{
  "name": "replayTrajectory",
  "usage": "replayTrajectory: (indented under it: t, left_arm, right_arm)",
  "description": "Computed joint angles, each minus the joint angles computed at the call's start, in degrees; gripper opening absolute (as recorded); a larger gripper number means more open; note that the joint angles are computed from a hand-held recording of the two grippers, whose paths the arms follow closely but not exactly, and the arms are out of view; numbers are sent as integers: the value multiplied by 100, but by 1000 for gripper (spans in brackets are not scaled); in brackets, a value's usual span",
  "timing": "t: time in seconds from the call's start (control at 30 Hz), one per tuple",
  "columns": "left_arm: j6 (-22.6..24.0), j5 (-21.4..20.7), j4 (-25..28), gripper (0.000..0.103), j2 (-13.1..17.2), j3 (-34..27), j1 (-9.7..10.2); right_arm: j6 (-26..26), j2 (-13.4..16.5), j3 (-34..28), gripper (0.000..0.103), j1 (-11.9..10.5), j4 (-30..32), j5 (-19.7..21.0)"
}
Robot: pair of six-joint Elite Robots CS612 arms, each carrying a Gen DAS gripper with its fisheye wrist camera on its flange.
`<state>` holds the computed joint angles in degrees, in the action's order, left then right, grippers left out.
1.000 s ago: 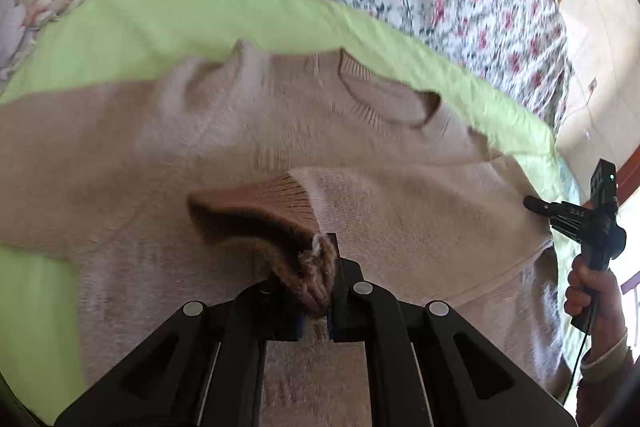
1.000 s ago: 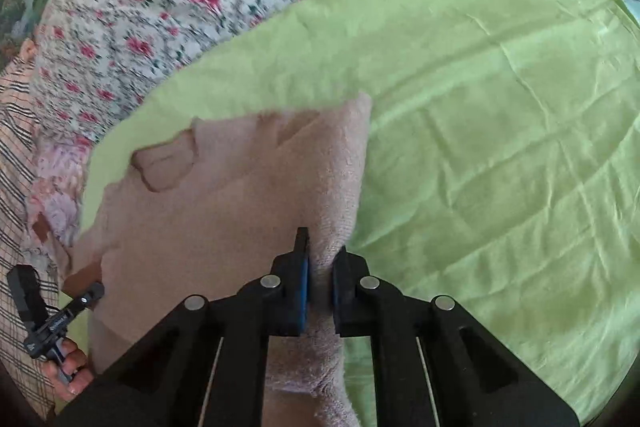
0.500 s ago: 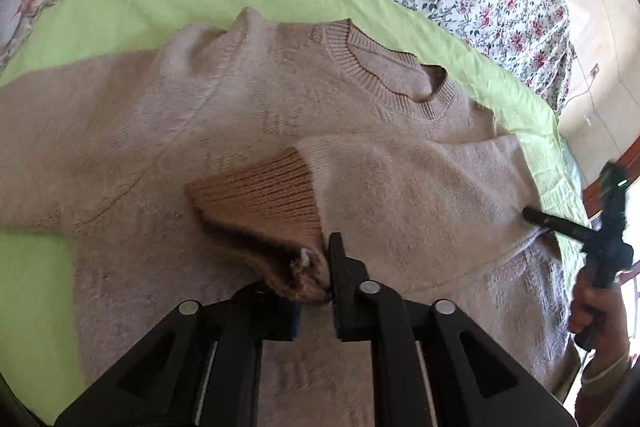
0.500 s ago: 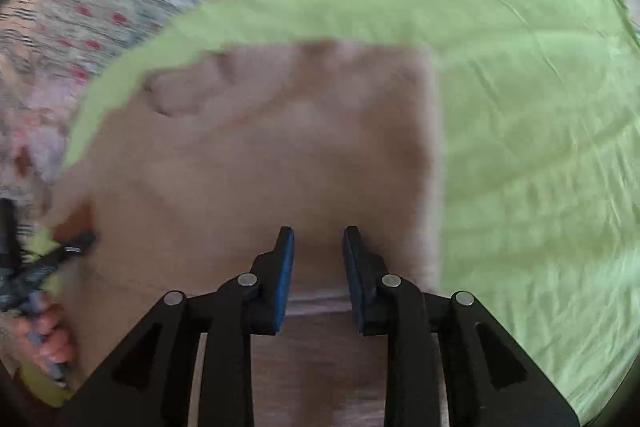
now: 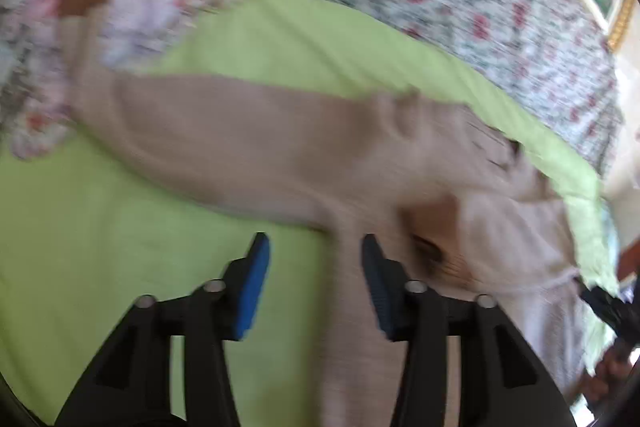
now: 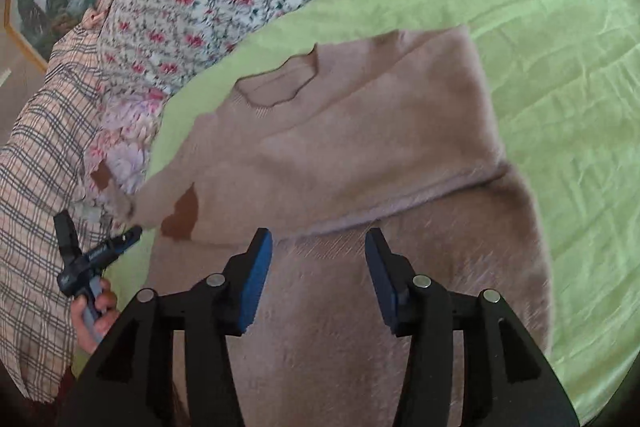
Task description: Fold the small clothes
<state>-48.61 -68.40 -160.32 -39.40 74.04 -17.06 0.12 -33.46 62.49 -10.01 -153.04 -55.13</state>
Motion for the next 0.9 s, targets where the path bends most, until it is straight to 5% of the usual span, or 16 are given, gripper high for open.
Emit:
replayTrajectory:
  t: [0.27,0.5,0.53,0.57,0.6,0.7,0.9]
  left_arm:
    - [-556,1026,894,78,-160,-34,416]
    - [-366,1437,1961,78,170,-896,826]
    - [-343,1475,2038,66,216,-978,850]
    - [-294,1467,2089,32,257,-1045,869]
    - [-252,1320,2194,9,318,-1161,907]
    - [-223,1174,1918,4,297,-1094,904]
    - [643,1316,520,3,123,-749,499]
  right_arm:
    - [-254,0,64,50,83,276,-48]
    - [-265,21,22,50,89,414,-5]
    - [-269,26,13,50,88,433,-5]
    - [-255,31,1,50,91,453,-21]
    - [-231,31,-2,50,95,451,-33]
    - [-174,24,24,50,74,387,46]
    - [-157,-25,114,50,54,281,168]
